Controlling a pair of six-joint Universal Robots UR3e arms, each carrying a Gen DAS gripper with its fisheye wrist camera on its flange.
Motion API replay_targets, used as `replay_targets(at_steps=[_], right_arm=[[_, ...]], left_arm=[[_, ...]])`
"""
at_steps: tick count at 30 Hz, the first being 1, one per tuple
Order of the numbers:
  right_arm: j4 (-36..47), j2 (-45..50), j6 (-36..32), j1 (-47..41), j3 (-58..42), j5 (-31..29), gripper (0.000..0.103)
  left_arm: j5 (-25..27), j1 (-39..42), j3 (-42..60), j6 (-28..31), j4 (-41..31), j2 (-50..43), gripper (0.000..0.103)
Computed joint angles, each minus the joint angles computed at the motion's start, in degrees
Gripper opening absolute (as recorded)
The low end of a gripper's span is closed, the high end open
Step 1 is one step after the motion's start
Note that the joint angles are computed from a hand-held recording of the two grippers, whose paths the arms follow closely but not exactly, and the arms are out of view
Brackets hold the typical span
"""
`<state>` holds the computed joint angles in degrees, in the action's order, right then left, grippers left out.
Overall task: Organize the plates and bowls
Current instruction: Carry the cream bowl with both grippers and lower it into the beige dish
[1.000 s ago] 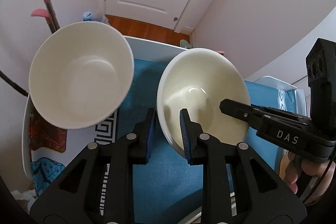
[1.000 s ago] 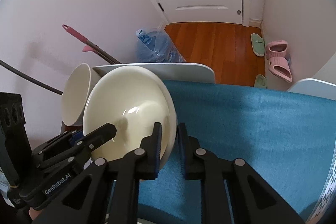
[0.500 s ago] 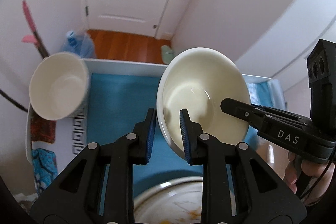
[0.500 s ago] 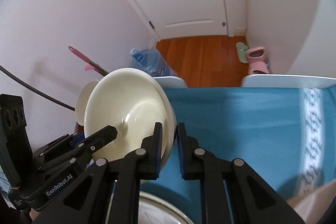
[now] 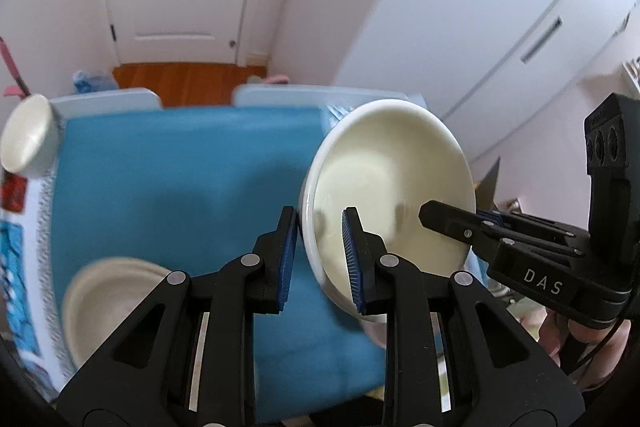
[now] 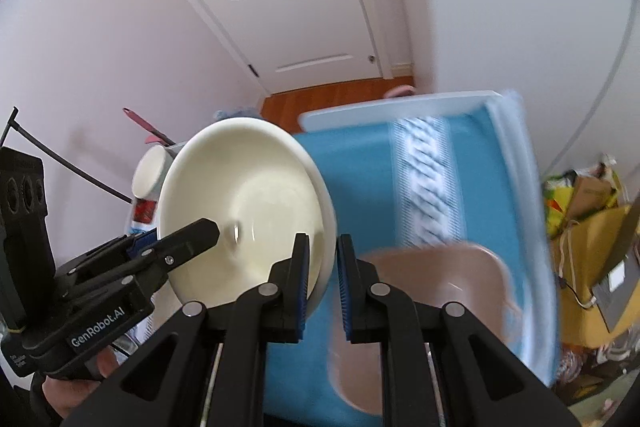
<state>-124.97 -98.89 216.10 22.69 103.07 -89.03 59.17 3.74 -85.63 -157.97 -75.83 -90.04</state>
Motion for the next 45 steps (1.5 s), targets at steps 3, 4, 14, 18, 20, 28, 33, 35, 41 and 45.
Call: replay_targets(at_steps=[3,4,14,18,20,28,33,35,41,45], right_arm=[[2.7,-8.0,-3.0,-4.2,7.0,2.5,0.013],[3.8,-11.2,-4.2,-6.0,9.9,3.5,0.013],[9.7,-22.6,-9.0,-16.6,22.7,10.7,0.013],[9.8,-22.6,-8.3,-17.5,24.9,11.1,0.013],[10.0,-22.6,-8.6,-18.3,25.5,11.5,0.013],[11.1,-22.6,-7.3,-19.4,26.9,12.7,0.013],[11.5,-23.1,-5.9,-19.6,28.3,13.1,0.013],[11.4,-23.5,-5.8,-20.0,28.8,13.3,0.013],[11.4,-22.6,-5.0,-19.6,28.2,12.6,0.013],[12.1,-21.1,-3.9,-19.3,26.8,12.3,0.013]], left_arm=[[2.0,-4.9,-3.4,-4.1,2.5,1.1,0.021],[3.0,-6.9,-4.3,-5.7,3.4,1.0,0.021],[10.7,-16.7,-1.0,-8.1,4.1,-9.5,0.021],[12.9,-18.5,2.4,-6.8,2.7,-14.1,0.021],[13.5,-19.1,3.2,-6.8,2.5,-15.2,0.021],[15.6,-21.2,8.1,-5.4,1.1,-19.8,0.021],[16.5,-22.1,10.4,-4.7,-0.1,-22.0,0.021],[16.4,-22.0,10.4,-4.4,-0.2,-22.1,0.021],[16.8,-22.7,11.6,-4.2,0.2,-23.4,0.021],[17.4,-22.9,12.0,-4.6,0.9,-22.6,0.021]])
